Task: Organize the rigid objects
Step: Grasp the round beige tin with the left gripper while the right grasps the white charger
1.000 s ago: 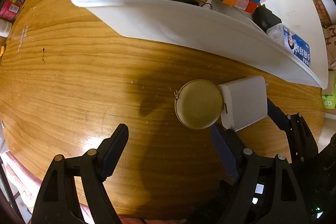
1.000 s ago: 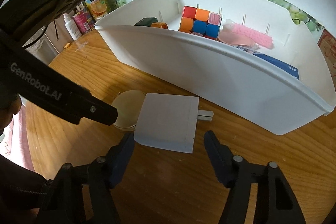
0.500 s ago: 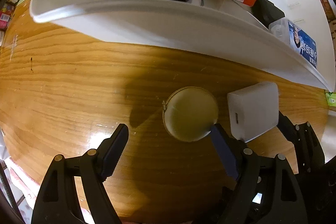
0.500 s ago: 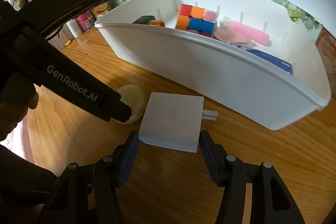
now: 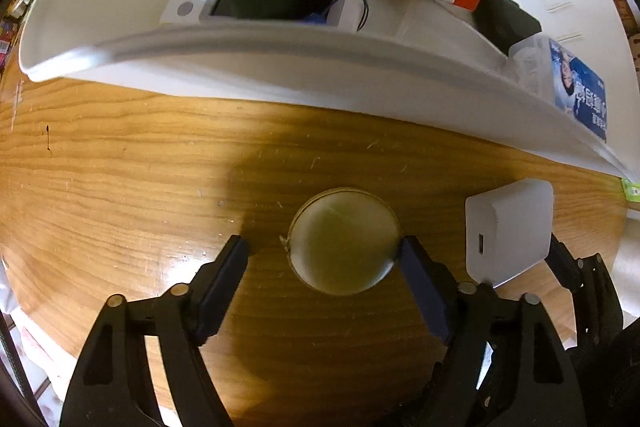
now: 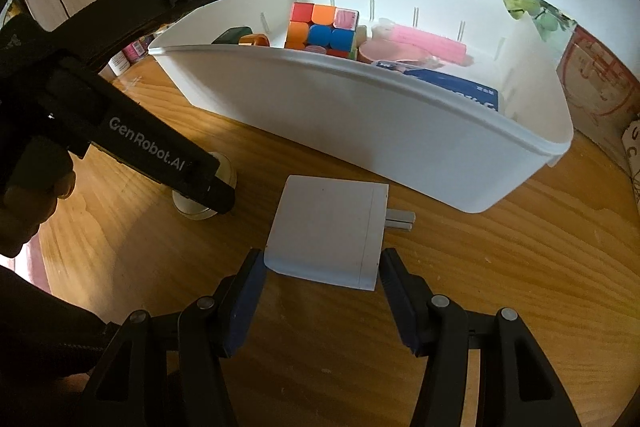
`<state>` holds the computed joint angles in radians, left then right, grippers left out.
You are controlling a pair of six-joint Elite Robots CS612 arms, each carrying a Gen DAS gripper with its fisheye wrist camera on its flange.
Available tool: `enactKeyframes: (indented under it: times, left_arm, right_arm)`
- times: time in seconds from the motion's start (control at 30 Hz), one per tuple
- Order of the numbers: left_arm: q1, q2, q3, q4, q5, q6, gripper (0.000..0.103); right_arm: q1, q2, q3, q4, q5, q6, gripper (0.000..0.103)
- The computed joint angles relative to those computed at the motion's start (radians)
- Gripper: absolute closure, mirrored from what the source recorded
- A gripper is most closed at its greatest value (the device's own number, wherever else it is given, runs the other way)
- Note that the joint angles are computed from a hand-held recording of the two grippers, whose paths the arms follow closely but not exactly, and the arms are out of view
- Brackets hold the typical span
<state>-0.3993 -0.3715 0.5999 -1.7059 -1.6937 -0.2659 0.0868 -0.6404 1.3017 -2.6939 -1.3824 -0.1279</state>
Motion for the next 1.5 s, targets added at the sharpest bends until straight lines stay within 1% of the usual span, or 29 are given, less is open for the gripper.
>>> enactKeyframes:
  times: [0.07,0.13,0.33,0.53,0.73,0.97,1.0,1.03,1.17,1.23,1.33,1.5]
  left_arm:
    - [0.000,-0.004,0.008,-0.016,-0.005,0.005,0.037]
    - [0.000,-0.006,0.012,-0.027,-0.010,0.011,0.042]
    - [0.005,-0.003,0.006,-0.026,-0.015,0.023,0.042]
    - [0.013,-0.024,0.047,-0.056,-0.029,0.035,0.043]
    - [0.016,-0.057,0.101,-0.109,-0.038,0.049,0.043]
    - [0.023,-0.120,0.206,-0.177,-0.046,0.067,0.043]
    - [0.024,-0.106,0.183,-0.170,-0.046,0.068,0.043]
    - [0.024,-0.106,0.182,-0.170,-0.047,0.068,0.043]
    - [0.034,-0.126,0.216,-0.191,-0.049,0.071,0.043]
    - [0.035,-0.151,0.262,-0.218,-0.048,0.065,0.043]
    - [0.039,-0.163,0.282,-0.239,-0.043,0.059,0.043]
    - [0.047,-0.195,0.320,-0.272,-0.028,0.046,0.043]
  right_arm:
    - [-0.001,-0.001,0.001,0.003,0.000,0.006,0.044]
    - [-0.002,-0.003,0.004,0.002,0.000,0.013,0.044]
    - [0.000,-0.017,0.022,-0.011,-0.011,0.021,0.045]
    - [0.006,-0.036,0.048,-0.041,-0.037,0.039,0.045]
    - [0.011,-0.059,0.079,-0.076,-0.065,0.059,0.046]
    - [0.015,-0.079,0.097,-0.079,-0.102,0.081,0.047]
    - [0.016,-0.083,0.101,-0.084,-0.111,0.086,0.047]
    - [0.017,-0.086,0.105,-0.087,-0.117,0.089,0.047]
    - [0.018,-0.095,0.109,-0.095,-0.130,0.107,0.047]
    - [0.017,-0.103,0.115,-0.103,-0.135,0.113,0.047]
    - [0.014,-0.115,0.120,-0.116,-0.132,0.108,0.047]
    - [0.016,-0.136,0.123,-0.132,-0.154,0.066,0.047]
